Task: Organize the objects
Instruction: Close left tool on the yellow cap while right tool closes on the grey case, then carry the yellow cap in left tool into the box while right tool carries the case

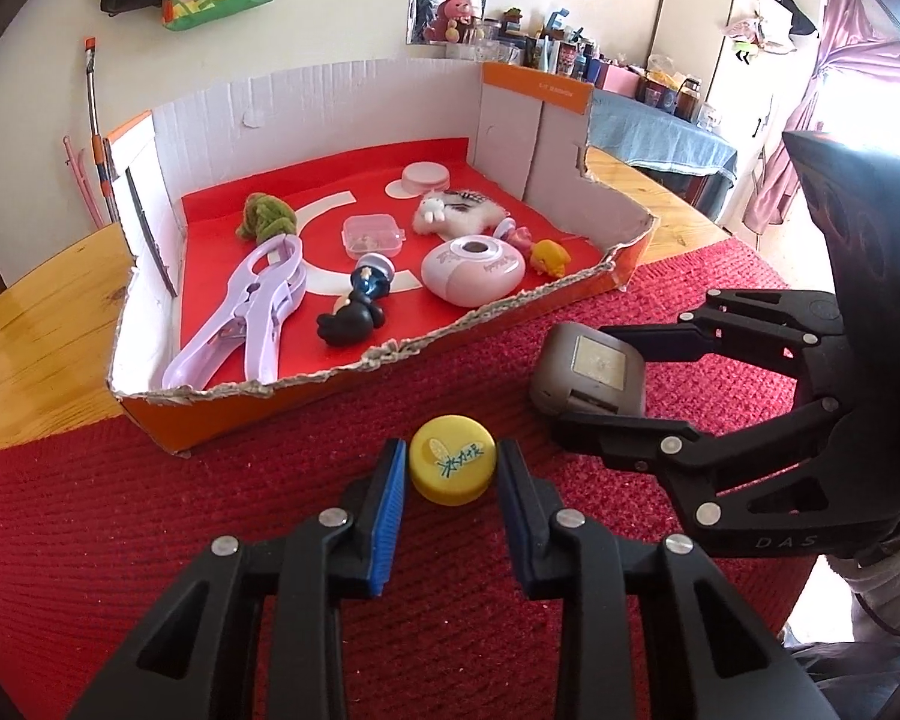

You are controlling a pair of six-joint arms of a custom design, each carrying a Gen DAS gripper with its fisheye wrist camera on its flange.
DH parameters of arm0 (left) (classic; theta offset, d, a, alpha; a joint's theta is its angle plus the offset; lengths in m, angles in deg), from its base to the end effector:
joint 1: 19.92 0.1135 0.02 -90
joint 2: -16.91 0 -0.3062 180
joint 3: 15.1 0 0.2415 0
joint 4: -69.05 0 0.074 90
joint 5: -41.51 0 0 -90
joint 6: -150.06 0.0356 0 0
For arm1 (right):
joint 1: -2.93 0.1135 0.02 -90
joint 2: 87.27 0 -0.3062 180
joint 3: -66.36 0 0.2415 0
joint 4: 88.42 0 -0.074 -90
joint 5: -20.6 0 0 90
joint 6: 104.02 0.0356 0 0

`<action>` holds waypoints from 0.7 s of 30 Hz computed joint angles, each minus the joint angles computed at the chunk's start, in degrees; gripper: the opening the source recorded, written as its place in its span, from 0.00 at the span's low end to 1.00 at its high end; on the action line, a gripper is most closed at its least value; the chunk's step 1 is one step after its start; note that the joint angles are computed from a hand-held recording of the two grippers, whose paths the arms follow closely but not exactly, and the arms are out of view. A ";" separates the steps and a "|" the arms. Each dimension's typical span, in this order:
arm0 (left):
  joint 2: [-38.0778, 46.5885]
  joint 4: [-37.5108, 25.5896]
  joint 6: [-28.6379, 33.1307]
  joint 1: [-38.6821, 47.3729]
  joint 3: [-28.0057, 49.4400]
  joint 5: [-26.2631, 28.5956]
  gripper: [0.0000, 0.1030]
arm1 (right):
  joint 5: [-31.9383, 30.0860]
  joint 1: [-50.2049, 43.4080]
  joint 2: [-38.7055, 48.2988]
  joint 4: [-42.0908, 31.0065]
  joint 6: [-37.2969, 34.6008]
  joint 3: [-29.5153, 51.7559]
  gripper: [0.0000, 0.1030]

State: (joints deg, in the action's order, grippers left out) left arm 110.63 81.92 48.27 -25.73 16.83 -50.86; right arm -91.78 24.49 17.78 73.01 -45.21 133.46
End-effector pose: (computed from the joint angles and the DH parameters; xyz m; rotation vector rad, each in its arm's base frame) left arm 0.2250 -0.0214 0.1236 -0.1453 2.4213 -0.0895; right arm 0.3195 0.1408 0.1715 -1.2425 2.1712 0.4292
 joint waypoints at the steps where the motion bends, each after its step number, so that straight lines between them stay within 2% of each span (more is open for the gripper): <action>1: -0.79 -0.21 -0.03 -0.26 -0.18 -0.21 0.31 | -0.08 -0.05 -0.46 0.01 0.05 -0.25 0.50; 6: -5.23 -2.07 0.16 -1.53 -0.80 -1.26 0.31 | -2.53 -0.92 -2.85 -1.23 0.08 -0.89 0.50; 15: -7.92 -3.16 -0.04 -1.22 -1.34 0.27 0.31 | -2.57 -0.52 -4.23 -2.22 -0.14 -1.47 0.50; 21: -14.51 -10.34 1.08 2.15 1.56 3.04 0.31 | -4.47 -0.65 -6.15 -5.35 -0.09 0.24 0.50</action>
